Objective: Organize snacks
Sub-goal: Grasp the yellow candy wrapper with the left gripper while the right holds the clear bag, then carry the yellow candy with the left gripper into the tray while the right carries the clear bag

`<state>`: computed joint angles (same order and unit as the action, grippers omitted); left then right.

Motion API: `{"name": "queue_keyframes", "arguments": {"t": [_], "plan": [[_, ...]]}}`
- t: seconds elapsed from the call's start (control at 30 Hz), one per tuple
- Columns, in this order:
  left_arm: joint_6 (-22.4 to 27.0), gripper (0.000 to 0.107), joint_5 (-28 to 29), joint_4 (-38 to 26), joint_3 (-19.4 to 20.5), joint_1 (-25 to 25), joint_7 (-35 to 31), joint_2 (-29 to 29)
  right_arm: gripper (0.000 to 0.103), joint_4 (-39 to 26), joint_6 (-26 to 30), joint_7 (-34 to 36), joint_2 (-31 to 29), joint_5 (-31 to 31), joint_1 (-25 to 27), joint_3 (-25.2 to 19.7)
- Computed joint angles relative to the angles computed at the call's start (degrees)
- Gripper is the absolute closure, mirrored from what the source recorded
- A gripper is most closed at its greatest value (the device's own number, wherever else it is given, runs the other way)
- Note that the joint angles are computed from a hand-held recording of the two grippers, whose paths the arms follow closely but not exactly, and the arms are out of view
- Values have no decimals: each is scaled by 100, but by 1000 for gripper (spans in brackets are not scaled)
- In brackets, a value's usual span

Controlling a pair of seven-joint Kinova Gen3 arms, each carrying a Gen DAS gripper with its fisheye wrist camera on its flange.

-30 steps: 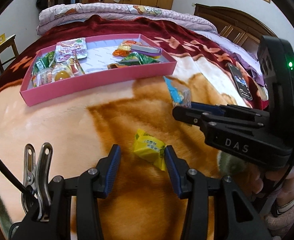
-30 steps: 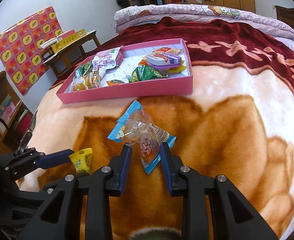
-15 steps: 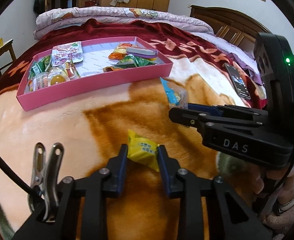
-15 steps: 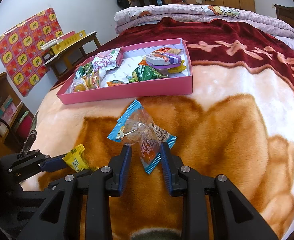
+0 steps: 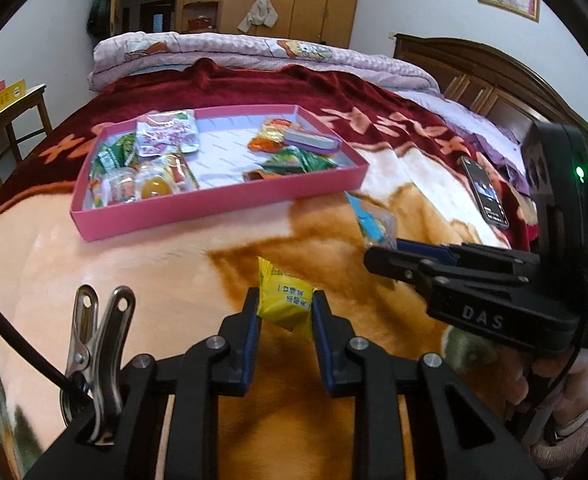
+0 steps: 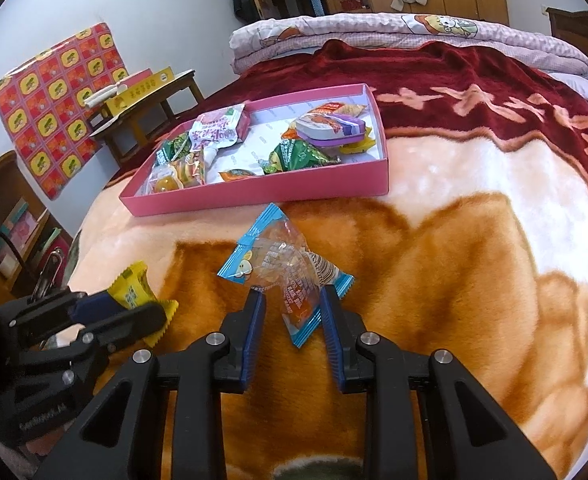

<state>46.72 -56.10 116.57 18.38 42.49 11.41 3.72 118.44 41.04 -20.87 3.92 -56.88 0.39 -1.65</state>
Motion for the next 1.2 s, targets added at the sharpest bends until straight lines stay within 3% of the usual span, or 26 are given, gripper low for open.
{"name": "queue_keyframes", "arguments": {"t": [0.23,0.6,1.2], "plan": [[167,82,15,-31,-18,-131,-8,-131,75,-25,53,86,-111,-22,-119,-49],[21,82,55,-124,-86,-726,-299,-335,75,-369,-29,-32,-129,-27,-418,-122],[-354,82,250,-525,-650,-1192,-818,141,75,-1076,-690,-823,553,297,-547,-581]]}}
